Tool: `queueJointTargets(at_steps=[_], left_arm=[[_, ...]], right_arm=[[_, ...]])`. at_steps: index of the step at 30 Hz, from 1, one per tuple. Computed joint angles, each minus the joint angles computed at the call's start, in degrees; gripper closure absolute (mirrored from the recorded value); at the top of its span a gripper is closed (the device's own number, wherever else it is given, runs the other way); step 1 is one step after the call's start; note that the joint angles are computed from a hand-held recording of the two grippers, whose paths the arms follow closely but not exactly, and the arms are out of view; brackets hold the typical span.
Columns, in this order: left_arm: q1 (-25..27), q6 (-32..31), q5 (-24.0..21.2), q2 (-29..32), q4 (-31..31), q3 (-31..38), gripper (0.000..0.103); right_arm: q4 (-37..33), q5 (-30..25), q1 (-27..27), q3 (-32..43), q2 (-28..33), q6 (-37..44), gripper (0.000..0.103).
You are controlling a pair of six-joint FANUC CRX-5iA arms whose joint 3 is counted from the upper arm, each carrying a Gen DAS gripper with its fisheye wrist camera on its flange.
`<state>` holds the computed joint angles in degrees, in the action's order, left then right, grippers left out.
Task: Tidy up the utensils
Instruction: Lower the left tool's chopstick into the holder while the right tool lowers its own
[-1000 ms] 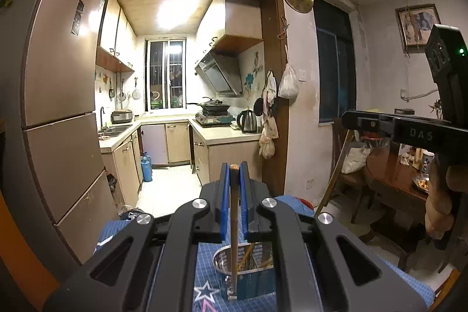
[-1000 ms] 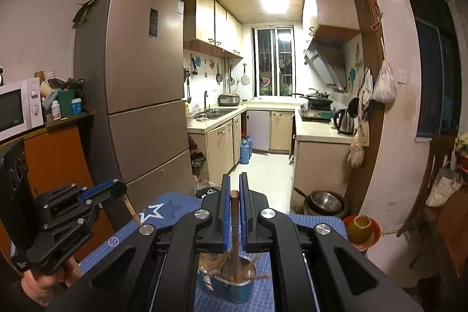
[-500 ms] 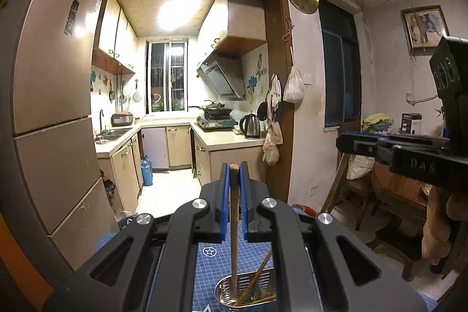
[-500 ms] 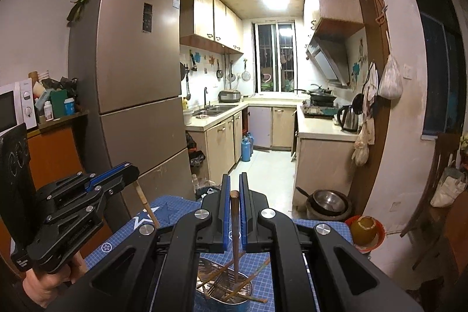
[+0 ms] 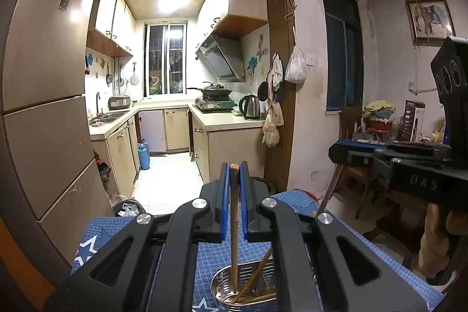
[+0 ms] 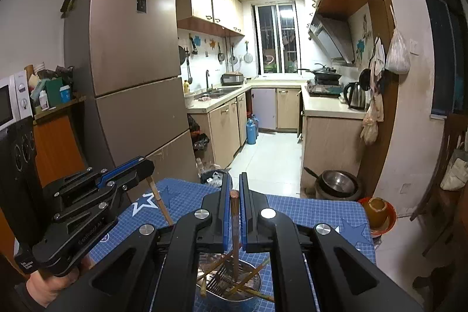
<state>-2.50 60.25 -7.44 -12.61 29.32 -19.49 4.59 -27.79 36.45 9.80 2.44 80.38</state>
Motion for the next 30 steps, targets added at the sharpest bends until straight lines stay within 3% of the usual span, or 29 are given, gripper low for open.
queueJointTargets(at_steps=[9,18,30], left_arm=[[0.3,0.3,-0.3,0.7,0.0,-0.1,0.098],[0.4,6.2,-2.2,1.6,-6.3,2.4,0.098],[0.4,9.3,-2.7,1.9,-9.4,2.9,0.097]], right_arm=[[-1.1,0.7,-0.5,-0.6,0.9,0.6,0.096],[-2.7,0.7,-0.9,-0.5,1.3,2.1,0.096],[-4.6,0.2,-1.1,0.2,1.8,4.8,0.096]])
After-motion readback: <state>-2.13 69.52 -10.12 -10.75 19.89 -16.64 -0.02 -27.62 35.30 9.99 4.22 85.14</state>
